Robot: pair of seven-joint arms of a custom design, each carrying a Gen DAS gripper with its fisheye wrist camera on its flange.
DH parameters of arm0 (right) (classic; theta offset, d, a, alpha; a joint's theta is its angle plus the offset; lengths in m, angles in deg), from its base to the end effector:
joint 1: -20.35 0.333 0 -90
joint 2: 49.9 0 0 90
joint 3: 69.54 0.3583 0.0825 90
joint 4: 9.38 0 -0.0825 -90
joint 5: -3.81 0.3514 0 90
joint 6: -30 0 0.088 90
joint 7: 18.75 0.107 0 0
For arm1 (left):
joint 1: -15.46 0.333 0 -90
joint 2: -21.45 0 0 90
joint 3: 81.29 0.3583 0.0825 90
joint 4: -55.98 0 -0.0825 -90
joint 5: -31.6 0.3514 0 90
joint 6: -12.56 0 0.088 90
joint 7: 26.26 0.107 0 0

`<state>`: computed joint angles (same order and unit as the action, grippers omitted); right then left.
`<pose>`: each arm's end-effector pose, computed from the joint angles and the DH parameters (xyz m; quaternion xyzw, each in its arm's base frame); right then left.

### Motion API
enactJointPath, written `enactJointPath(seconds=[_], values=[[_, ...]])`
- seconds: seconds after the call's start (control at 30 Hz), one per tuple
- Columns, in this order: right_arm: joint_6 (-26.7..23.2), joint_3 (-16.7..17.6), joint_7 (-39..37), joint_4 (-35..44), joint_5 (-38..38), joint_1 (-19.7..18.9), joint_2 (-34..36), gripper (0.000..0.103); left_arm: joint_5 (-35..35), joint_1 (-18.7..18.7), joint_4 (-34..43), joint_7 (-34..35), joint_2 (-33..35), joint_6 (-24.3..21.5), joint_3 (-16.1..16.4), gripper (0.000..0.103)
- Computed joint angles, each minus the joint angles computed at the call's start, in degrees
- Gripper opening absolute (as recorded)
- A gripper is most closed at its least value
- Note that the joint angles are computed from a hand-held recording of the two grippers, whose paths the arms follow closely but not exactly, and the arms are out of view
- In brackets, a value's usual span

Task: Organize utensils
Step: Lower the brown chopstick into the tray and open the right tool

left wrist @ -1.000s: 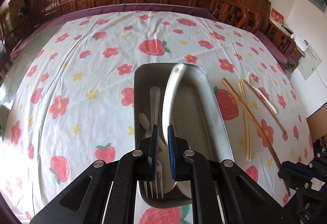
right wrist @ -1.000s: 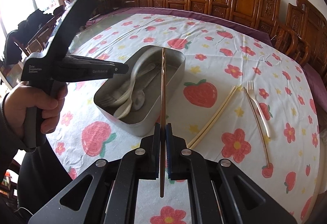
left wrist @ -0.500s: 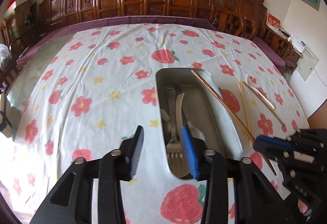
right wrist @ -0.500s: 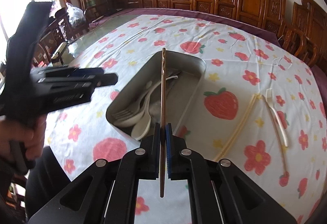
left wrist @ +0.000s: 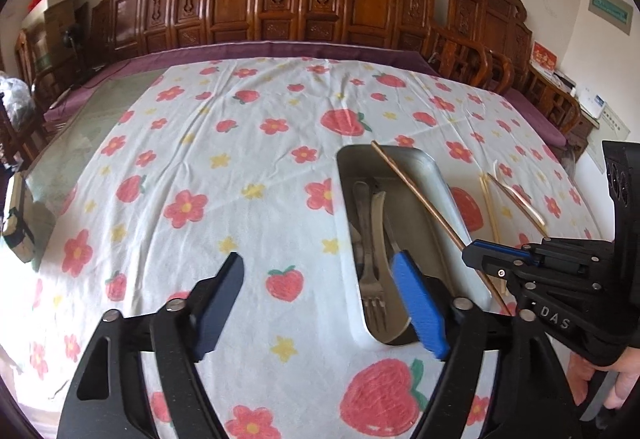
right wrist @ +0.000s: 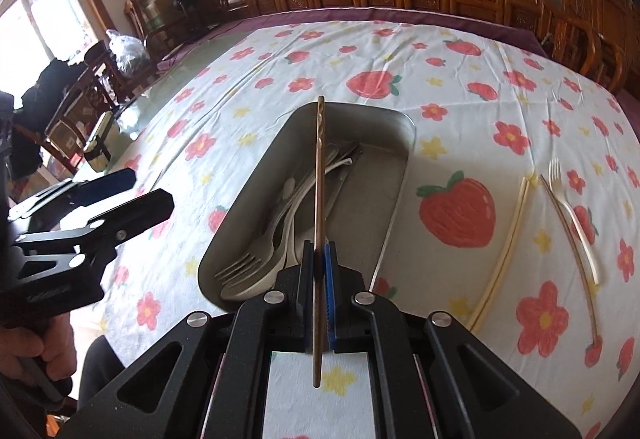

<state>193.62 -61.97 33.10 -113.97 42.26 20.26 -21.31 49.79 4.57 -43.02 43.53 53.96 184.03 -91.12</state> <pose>0.6782 0.0416 0.3719 -0.7242 0.6140 -0.1116 0.2934 0.6683 -0.2500 0.3981 -0.5768 0.7390 -0.2991 0.1781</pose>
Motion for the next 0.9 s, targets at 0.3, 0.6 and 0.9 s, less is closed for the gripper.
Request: enactJointPath(seconds=[0.3, 0.6, 0.9], values=[[1.55, 2.58, -5.15, 0.56, 0.04, -1.72, 1.69, 0.008, 0.74, 0.33, -0.10, -0.53, 0.18, 1.11, -0.04, 0.089], [5.48, 9.05, -23.62, -7.11, 14.91, -10.21, -4.27, 0.010, 2.33, -1.68, -0.84, -0.34, -0.13, 1.13, 1.14, 0.090], [7.43, 2.57, -34.69, -11.12, 24.47, -12.15, -6.57, 0.014, 1.21, -0.73, -2.77, 4.01, -1.15, 1.99, -3.50, 0.090]])
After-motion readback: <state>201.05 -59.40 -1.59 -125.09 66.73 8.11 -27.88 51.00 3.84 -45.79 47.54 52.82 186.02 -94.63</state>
